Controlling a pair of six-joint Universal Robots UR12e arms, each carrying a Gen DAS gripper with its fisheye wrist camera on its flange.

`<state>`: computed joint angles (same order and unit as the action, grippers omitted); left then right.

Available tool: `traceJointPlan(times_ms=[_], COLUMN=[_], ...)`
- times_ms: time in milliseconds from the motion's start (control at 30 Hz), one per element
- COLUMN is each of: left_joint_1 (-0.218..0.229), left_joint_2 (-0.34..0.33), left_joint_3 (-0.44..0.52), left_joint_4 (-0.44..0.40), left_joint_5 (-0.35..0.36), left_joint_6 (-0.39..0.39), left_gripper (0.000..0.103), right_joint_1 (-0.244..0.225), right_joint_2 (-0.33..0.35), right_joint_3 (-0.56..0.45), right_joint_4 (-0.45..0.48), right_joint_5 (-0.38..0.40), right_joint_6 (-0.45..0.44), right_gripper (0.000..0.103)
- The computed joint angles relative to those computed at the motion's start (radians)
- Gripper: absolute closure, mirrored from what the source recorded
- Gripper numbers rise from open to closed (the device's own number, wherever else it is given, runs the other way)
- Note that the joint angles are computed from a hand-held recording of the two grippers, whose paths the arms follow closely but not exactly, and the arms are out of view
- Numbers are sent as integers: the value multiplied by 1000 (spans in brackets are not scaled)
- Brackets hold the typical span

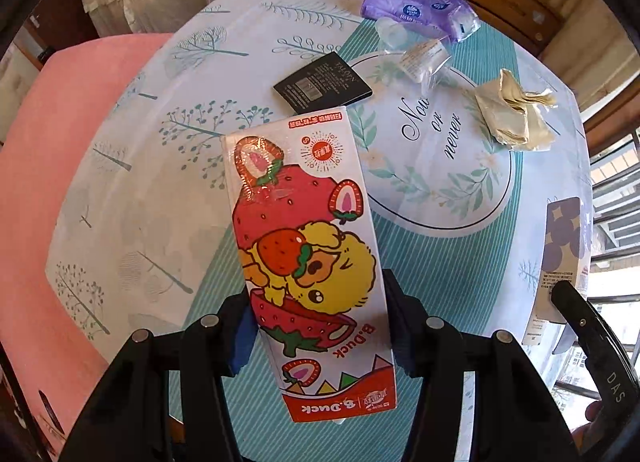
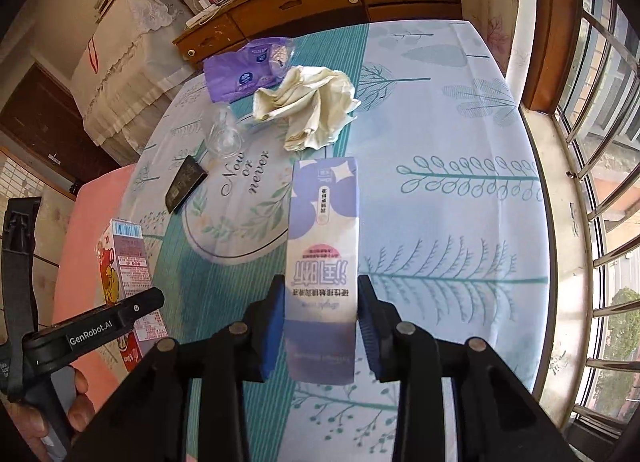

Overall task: Collect trash
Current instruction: 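Grasp the strawberry juice carton with the left tool while the right tool grasps the purple milk carton, then carry the two cartons toward the bin with both tools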

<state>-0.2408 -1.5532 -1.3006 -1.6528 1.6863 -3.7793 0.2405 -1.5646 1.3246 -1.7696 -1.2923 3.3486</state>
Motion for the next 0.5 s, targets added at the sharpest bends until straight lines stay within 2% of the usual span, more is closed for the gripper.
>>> traceJointPlan(times_ms=[133, 233, 300, 500], left_joint_1=[14, 65, 83, 172], left_joint_2=[50, 110, 152, 288], left_joint_3=[-28, -71, -92, -172], left_joint_4=[38, 68, 75, 110], left_joint_5=[-8, -31, -40, -101], left_joint_6=[73, 179, 241, 422], left_gripper=[49, 49, 49, 49], right_joint_1=[45, 89, 120, 243], right_joint_2=[-35, -63, -84, -135], right_joint_3=[17, 31, 43, 82], right_joint_4=[-10, -33, -51, -108], right_joint_5=[-29, -68, -96, -215], right_joint_6=[48, 106, 157, 353], right_gripper=[69, 69, 69, 69])
